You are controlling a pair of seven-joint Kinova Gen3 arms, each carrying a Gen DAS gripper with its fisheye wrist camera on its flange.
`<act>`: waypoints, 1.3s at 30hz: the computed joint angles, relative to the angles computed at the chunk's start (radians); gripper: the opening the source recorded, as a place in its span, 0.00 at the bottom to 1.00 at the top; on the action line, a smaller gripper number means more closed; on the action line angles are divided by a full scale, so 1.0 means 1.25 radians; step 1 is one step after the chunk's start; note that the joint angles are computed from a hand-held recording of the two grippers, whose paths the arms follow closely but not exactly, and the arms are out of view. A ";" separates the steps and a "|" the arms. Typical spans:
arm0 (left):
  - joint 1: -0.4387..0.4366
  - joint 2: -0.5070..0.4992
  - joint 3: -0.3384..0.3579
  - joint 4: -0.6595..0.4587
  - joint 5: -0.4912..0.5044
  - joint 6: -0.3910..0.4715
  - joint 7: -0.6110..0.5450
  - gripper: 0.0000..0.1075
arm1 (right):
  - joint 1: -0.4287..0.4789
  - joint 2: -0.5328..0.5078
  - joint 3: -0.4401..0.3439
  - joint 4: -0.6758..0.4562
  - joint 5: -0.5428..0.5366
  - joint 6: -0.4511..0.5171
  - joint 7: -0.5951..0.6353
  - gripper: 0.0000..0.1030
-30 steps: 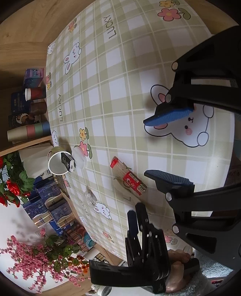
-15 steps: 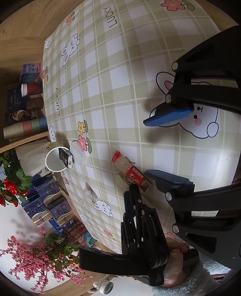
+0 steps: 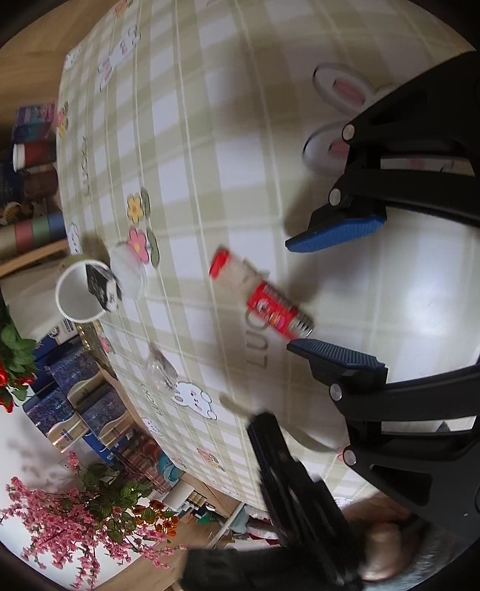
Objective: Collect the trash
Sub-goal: 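Grasp the white plastic fork with the left tool while the right tool grasps the red lighter, then carry the fork over the bin and open the left tool while the right tool carries the lighter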
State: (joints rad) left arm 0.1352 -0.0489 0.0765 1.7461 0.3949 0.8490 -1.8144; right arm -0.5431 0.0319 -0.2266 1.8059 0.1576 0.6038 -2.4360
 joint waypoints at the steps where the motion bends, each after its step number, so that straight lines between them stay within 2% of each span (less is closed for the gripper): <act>1: -0.008 -0.014 -0.012 0.010 0.019 0.006 -0.005 0.13 | -0.004 0.014 -0.002 -0.016 0.004 0.009 -0.005 0.49; 5: -0.034 -0.074 -0.053 0.053 0.064 0.018 -0.015 0.13 | -0.030 0.060 0.008 -0.074 0.037 0.051 -0.036 0.49; 11: -0.054 -0.137 -0.094 0.095 0.079 0.032 -0.001 0.13 | -0.089 0.128 0.030 -0.179 0.120 0.154 -0.056 0.49; 16: -0.065 -0.166 -0.118 0.122 0.084 0.041 0.004 0.13 | -0.137 0.174 0.045 -0.246 0.174 0.229 -0.019 0.49; 21: -0.072 -0.184 -0.150 0.147 0.109 0.056 -0.011 0.13 | -0.170 0.186 0.049 -0.255 0.222 0.265 0.037 0.48; 23: -0.075 -0.193 -0.151 0.157 0.109 0.063 -0.015 0.13 | -0.169 0.179 0.048 -0.244 0.222 0.254 0.057 0.47; 27: -0.079 -0.208 -0.154 0.167 0.106 0.078 -0.016 0.13 | -0.156 0.169 0.054 -0.242 0.194 0.256 0.053 0.27; 33: -0.082 -0.236 -0.160 0.179 0.102 0.097 -0.005 0.13 | -0.148 0.132 0.041 -0.191 0.170 0.209 0.019 0.26; 39: -0.078 -0.272 -0.160 0.180 0.087 0.116 0.014 0.13 | -0.175 0.061 0.012 -0.118 0.226 0.163 -0.101 0.26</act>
